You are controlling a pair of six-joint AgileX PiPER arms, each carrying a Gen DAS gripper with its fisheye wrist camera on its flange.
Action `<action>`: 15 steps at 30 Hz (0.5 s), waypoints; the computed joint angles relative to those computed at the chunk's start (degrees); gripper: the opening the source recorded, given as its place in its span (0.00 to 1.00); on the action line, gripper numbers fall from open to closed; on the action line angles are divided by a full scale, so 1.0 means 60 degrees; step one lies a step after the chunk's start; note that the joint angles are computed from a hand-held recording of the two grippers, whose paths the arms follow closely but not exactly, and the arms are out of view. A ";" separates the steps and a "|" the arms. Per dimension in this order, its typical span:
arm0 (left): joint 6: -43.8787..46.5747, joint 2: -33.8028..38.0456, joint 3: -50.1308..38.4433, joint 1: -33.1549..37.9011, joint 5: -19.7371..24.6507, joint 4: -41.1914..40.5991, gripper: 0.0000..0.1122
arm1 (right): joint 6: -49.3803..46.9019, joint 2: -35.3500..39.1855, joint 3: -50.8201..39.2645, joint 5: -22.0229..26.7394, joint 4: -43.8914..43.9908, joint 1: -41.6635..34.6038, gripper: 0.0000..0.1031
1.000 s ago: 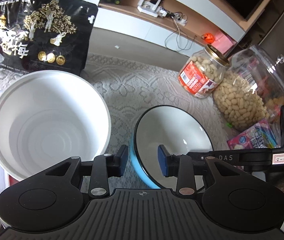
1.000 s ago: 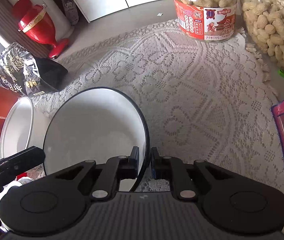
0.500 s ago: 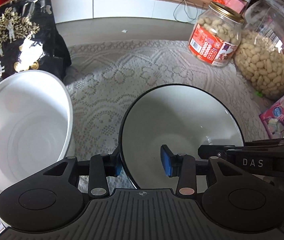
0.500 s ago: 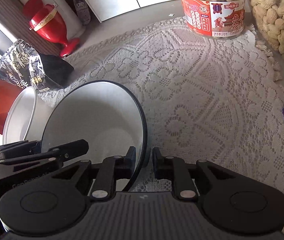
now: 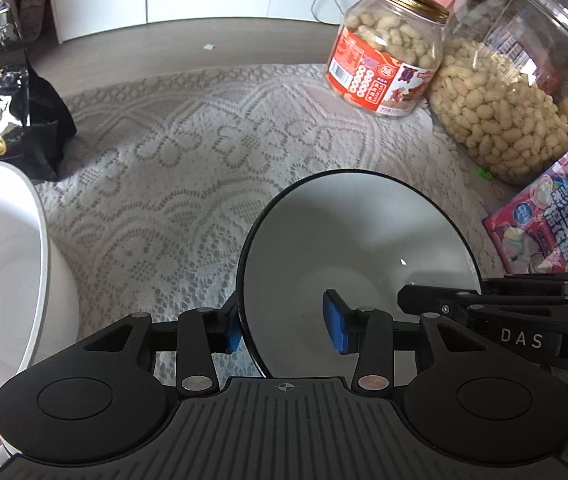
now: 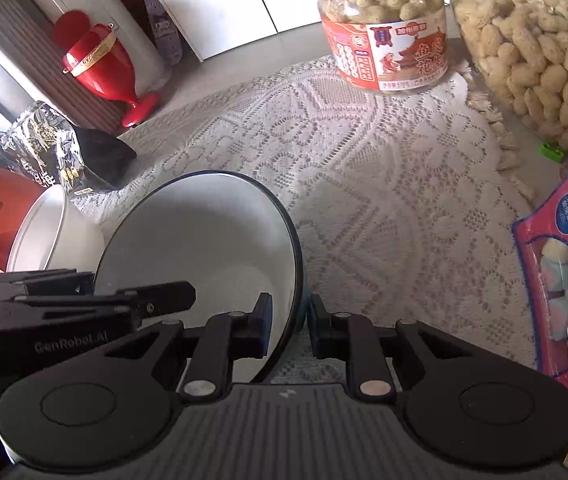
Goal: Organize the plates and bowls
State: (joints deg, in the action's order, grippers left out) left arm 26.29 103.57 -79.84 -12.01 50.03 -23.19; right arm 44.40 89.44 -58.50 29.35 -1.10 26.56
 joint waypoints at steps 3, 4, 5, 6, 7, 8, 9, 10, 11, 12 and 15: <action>0.0120 0.0393 -0.0373 0.0066 0.0348 -0.0167 0.40 | -0.0884 0.0046 0.0204 -0.0426 0.1342 -0.0332 0.22; 0.0192 0.0494 -0.0461 0.0122 0.0459 -0.0279 0.40 | -0.1251 0.0136 0.0221 -0.0515 0.1842 -0.0415 0.25; 0.0248 0.0570 -0.0523 0.0167 0.0545 -0.0373 0.40 | -0.1492 0.0239 0.0197 -0.0534 0.2178 -0.0478 0.25; 0.0305 0.0643 -0.0580 0.0203 0.0631 -0.0438 0.40 | -0.1676 0.0383 0.0120 -0.0490 0.2465 -0.0509 0.25; 0.0316 0.0695 -0.0624 0.0209 0.0692 -0.0443 0.40 | -0.1827 0.0514 0.0037 -0.0426 0.2683 -0.0521 0.25; 0.0290 0.0764 -0.0666 0.0180 0.0722 -0.0370 0.39 | -0.1696 0.0534 0.0039 -0.0505 0.2565 -0.0465 0.27; 0.0275 0.0796 -0.0667 0.0133 0.0716 -0.0267 0.38 | -0.1606 0.0586 -0.0076 -0.0402 0.2402 -0.0406 0.28; 0.0385 0.0696 -0.0510 0.0087 0.0508 -0.0238 0.39 | -0.1430 0.0630 -0.0184 -0.0285 0.2181 -0.0351 0.28; 0.0388 0.0663 -0.0466 0.0027 0.0424 -0.0126 0.39 | -0.1368 0.0664 -0.0257 -0.0206 0.2124 -0.0338 0.28; 0.0343 0.0645 -0.0457 -0.0023 0.0374 -0.0034 0.41 | -0.1388 0.0690 -0.0304 -0.0142 0.2123 -0.0348 0.28; 0.0185 0.0675 -0.0474 -0.0059 0.0245 0.0031 0.42 | -0.1032 0.0775 -0.0511 0.0070 0.1566 -0.0168 0.28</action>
